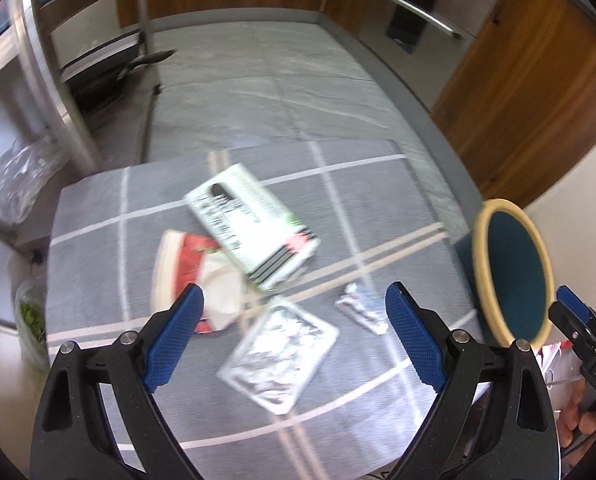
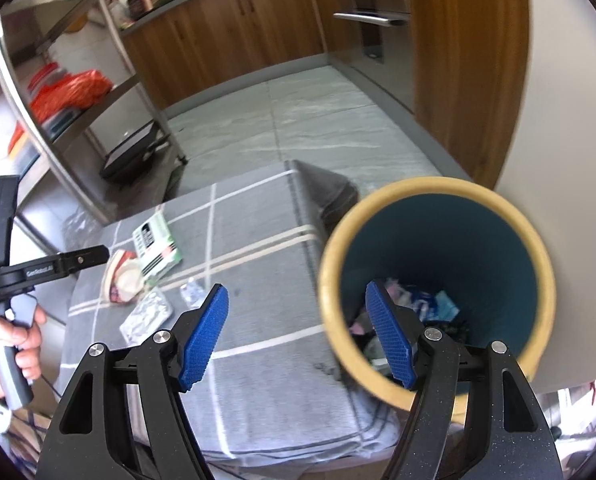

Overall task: Collect trash
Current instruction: 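Move both tools back over the mat toward the red-and-white cup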

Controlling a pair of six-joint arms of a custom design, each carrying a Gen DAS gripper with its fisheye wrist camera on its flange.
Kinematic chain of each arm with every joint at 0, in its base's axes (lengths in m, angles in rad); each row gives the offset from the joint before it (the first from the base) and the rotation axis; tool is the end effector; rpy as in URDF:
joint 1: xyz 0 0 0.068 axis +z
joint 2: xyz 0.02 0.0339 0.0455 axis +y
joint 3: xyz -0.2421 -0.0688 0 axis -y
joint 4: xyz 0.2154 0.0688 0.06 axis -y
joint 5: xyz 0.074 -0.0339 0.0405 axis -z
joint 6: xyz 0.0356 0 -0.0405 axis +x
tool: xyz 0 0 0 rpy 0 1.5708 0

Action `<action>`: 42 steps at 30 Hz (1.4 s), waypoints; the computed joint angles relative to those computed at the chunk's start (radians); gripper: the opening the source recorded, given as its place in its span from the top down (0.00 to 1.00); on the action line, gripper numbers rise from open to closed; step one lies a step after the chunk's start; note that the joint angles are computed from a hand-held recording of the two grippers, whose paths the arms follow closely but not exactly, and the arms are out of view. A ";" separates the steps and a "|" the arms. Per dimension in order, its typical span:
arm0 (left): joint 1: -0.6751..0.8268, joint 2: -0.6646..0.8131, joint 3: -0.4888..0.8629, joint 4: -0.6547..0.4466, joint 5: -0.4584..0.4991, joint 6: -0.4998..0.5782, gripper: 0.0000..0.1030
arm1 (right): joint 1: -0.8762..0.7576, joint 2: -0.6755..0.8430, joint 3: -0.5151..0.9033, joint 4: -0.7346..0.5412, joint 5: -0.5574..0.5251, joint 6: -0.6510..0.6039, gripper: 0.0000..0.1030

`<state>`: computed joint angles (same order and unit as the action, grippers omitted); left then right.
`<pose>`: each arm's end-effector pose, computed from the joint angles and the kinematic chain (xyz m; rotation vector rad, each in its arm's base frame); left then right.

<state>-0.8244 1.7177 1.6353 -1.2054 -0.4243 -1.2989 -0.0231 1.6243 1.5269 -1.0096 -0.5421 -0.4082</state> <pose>0.2177 -0.2138 0.2929 -0.6982 2.5433 -0.0511 0.3003 0.0114 0.3006 -0.6457 2.4460 0.5577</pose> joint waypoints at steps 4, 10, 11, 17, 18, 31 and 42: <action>0.017 -0.104 -0.168 0.028 0.016 -0.045 0.12 | 0.071 -0.022 -0.046 0.014 0.023 0.021 0.30; 0.074 -0.232 -0.407 0.121 0.076 -0.091 0.12 | 0.174 -0.036 -0.098 0.037 0.053 0.050 0.30; 0.085 -0.251 -0.444 0.143 0.086 -0.094 0.12 | 0.188 -0.036 -0.107 0.042 0.056 0.054 0.30; 0.151 -0.322 -0.604 0.270 0.135 -0.075 0.12 | 0.277 -0.017 -0.148 0.084 0.085 0.068 0.30; 0.159 -0.332 -0.627 0.294 0.142 -0.070 0.13 | 0.286 -0.012 -0.154 0.092 0.090 0.066 0.30; 0.172 -0.354 -0.669 0.353 0.177 -0.033 0.55 | 0.410 0.079 -0.188 0.182 0.172 0.043 0.30; 0.146 -0.437 -0.688 0.301 0.180 -0.114 0.94 | 0.511 0.196 -0.161 0.293 0.279 -0.001 0.30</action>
<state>-0.6786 1.2810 0.9468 -0.9041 -0.2447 -1.4130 0.4877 1.8208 1.3656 -0.7167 -0.2627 -0.4090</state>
